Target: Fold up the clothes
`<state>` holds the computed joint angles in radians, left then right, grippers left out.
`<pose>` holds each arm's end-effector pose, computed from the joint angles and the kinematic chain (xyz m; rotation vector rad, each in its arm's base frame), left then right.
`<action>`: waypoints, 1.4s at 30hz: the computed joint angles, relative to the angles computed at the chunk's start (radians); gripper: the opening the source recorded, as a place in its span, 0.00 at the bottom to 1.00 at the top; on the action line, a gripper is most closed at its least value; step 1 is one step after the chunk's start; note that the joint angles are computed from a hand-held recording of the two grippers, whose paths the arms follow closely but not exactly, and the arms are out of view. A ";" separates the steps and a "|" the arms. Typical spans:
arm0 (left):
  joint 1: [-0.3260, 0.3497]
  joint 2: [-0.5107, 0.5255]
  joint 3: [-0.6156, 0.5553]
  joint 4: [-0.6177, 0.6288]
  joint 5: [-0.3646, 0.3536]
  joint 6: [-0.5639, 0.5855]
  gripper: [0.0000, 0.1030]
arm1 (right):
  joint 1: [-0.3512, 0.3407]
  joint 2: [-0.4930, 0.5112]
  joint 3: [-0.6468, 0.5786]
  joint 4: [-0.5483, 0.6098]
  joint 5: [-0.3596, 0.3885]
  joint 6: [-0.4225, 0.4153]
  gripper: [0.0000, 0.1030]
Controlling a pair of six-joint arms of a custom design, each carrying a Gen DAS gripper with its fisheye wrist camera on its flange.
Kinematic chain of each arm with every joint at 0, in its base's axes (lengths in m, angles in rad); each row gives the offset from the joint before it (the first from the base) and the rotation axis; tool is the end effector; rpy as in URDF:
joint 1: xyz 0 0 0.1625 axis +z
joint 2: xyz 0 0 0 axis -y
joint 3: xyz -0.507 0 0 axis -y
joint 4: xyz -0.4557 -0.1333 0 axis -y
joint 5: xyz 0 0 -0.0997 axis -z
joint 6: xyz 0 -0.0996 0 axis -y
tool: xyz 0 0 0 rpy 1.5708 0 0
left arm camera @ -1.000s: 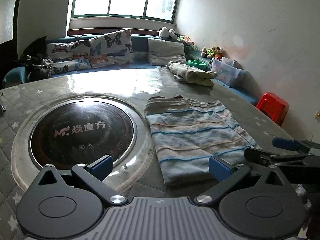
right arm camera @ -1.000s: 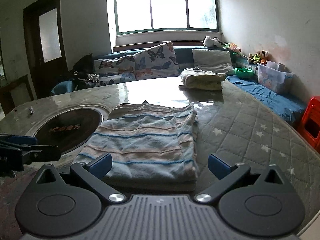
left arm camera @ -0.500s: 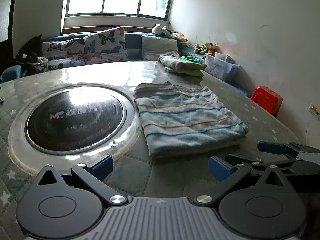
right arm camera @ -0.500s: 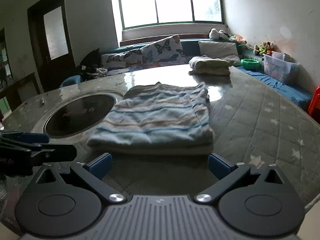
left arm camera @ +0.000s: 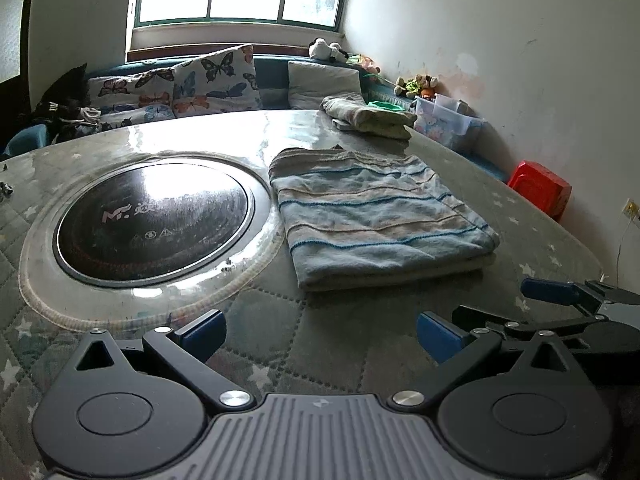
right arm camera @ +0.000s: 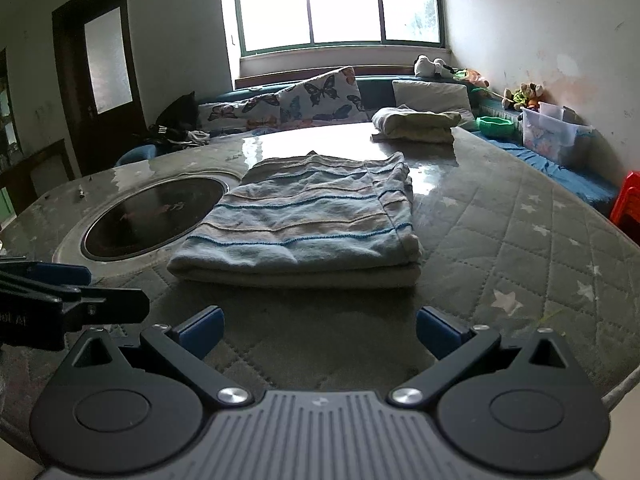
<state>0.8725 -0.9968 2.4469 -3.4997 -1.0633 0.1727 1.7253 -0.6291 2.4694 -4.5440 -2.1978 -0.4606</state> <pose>-0.1558 -0.4682 0.1045 0.9707 2.4858 -0.8072 0.1361 -0.3876 0.0777 0.2225 -2.1268 1.2129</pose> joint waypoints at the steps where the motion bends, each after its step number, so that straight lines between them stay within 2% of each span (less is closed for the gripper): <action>1: -0.001 0.000 0.001 0.003 0.003 -0.002 1.00 | 0.000 0.001 -0.001 0.002 -0.001 0.000 1.00; 18: -0.012 0.009 0.002 0.009 0.037 -0.016 1.00 | 0.000 0.004 -0.007 -0.006 -0.032 -0.010 1.00; 42: 0.008 0.041 -0.082 0.074 0.028 0.030 1.00 | -0.022 -0.045 -0.037 0.088 -0.046 0.005 1.00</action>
